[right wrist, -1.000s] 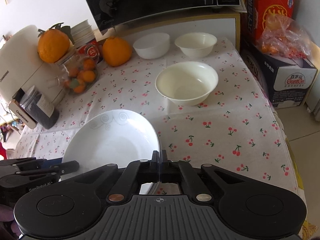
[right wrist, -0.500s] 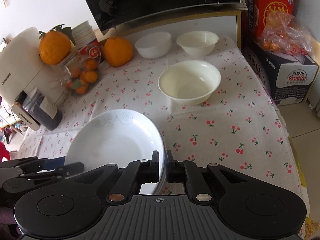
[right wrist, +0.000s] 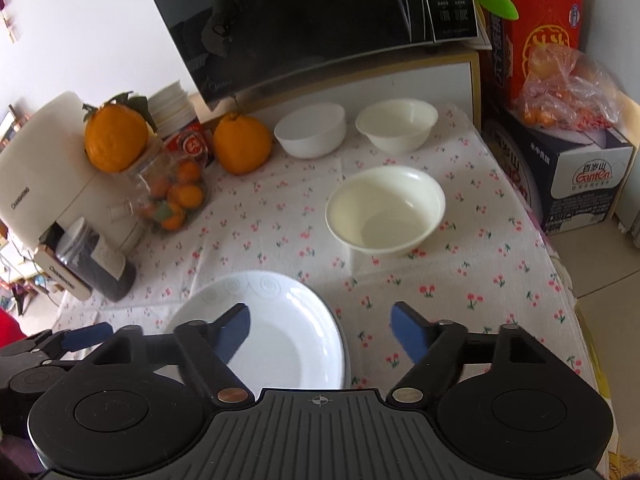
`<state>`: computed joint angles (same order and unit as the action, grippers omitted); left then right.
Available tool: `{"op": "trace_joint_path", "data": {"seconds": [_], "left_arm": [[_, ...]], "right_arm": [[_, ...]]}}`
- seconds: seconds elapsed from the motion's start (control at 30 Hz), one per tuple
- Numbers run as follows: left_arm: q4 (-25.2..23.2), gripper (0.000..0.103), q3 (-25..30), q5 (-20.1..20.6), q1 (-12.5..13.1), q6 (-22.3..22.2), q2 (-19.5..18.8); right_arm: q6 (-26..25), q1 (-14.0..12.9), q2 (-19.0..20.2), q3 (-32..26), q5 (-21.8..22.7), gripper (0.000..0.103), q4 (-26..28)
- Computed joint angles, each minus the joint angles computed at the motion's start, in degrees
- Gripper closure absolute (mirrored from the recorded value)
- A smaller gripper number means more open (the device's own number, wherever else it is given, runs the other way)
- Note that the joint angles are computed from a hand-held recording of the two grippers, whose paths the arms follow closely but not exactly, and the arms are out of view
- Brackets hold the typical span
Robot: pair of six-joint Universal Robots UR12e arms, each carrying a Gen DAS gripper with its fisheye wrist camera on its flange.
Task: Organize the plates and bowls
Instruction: 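Move both open grippers to the small white bowl by the microwave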
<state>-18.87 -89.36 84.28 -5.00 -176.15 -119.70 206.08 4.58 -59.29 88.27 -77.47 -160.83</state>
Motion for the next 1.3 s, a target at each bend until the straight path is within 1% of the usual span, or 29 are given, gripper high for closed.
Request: {"op": "trace_joint_path", "data": {"seconds": [0.1,0.23,0.4,0.5,0.6,0.83,1.03,1.13,1.3], "left_arm": [[0.1,0.001,1.0,1.1,-0.2,-1.5,-0.5],[-0.7,0.001,3.1,1.8,-0.4,-3.3,-1.5],[-0.1,0.001,5.6,3.7,-0.9,-4.1,-2.6],[-1.0,0.001,7.7,4.2,-1.1,-4.2,-3.5],[-1.7,0.001,9.9,4.9,-1.4,-4.7,-4.5],[-3.6,0.001,15.1,6.6,-1.7,-5.5,-7.4],[-5.4,0.001,19.8,8.0,-1.8,-5.7,-10.3],[-6.5,0.001,22.0,7.3,-1.7,-5.8,-11.8],[-8.5,0.001,25.8,4.5,-1.3,-6.8,-14.4]], "right_arm": [[1.6,0.0,0.4,-1.0,-0.6,0.017,0.2],[3.3,-0.2,1.1,-2.7,-1.4,0.016,0.3],[3.9,-0.3,2.5,-5.7,-3.1,0.014,0.3],[4.6,-0.5,3.6,-7.5,-3.6,0.011,0.1],[5.2,-0.7,4.8,-9.5,-3.8,0.01,-0.2],[7.4,-1.2,8.0,-14.0,-2.7,0.01,0.1],[10.0,-1.7,11.4,-18.3,-0.6,0.01,0.4],[11.1,-1.8,13.1,-20.3,0.3,0.01,0.6],[14.1,-2.3,15.8,-22.9,2.6,0.01,0.5]]}}
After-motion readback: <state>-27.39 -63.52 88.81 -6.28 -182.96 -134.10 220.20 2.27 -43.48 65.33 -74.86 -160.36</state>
